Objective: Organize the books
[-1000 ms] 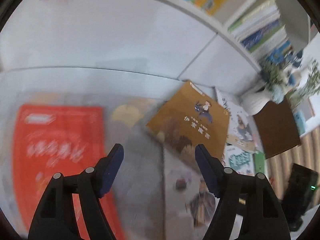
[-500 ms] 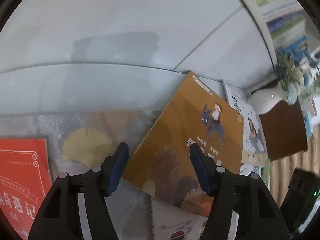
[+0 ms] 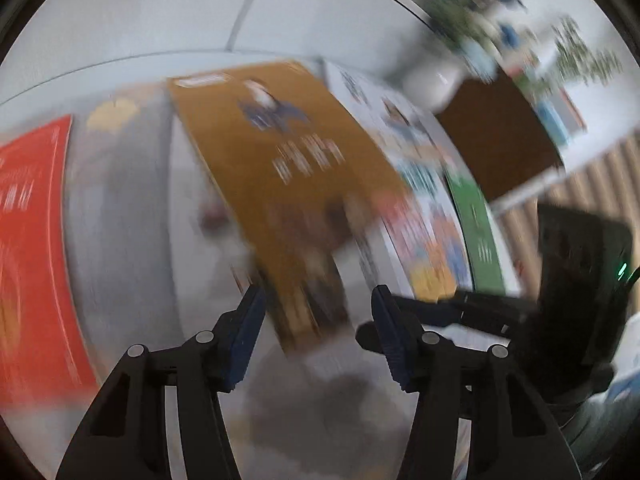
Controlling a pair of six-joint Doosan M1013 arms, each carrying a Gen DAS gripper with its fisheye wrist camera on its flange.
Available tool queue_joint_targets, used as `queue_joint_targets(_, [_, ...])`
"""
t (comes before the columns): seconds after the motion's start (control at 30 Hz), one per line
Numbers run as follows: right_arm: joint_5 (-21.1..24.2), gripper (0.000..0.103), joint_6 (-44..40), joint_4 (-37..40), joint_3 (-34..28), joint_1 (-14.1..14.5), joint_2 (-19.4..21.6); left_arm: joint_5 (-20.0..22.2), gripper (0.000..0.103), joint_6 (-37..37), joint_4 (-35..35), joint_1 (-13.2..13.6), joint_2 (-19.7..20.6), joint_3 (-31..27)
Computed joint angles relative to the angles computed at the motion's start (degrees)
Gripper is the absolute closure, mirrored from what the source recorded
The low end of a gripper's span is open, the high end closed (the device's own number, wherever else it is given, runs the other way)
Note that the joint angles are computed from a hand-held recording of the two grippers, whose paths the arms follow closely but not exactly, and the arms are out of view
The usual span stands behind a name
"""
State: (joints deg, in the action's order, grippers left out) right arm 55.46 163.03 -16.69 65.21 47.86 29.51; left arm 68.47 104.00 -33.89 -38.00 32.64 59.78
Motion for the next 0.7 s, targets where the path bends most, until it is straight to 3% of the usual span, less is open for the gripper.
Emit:
queue_joint_targets(0.1, [-0.94,0.07,0.47,1.65,2.64,1.97,-1.89,-0.94,0.052,-0.24,-1.1,0.52,-3.94,6.97])
queue_joint_targets(0.23, [-0.57,0.07,5.98,-1.81,5.99,2.38,-4.54,-3.49,0.052,-4.15,-1.0,1.26,-5.41,9.42])
queue_joint_targets(0.4, [2.91,0.07,10.82,-9.92,6.15,-0.05,-5.99,-6.94,0.052,-8.05,1.0,0.75,-3.48,5.76])
queue_joint_targets(0.6, [4.25,0.07,7.96,-8.97,4.51,-3.49,-4.75,-6.73,0.05,-17.47,7.52,-0.19,1.51,-1.16])
queue_joint_targets(0.7, [3.08,0.07,7.95,-9.12,5.43,-5.07,-4.8,-6.86,0.05,-21.72,7.31,0.26,3.67,-3.48])
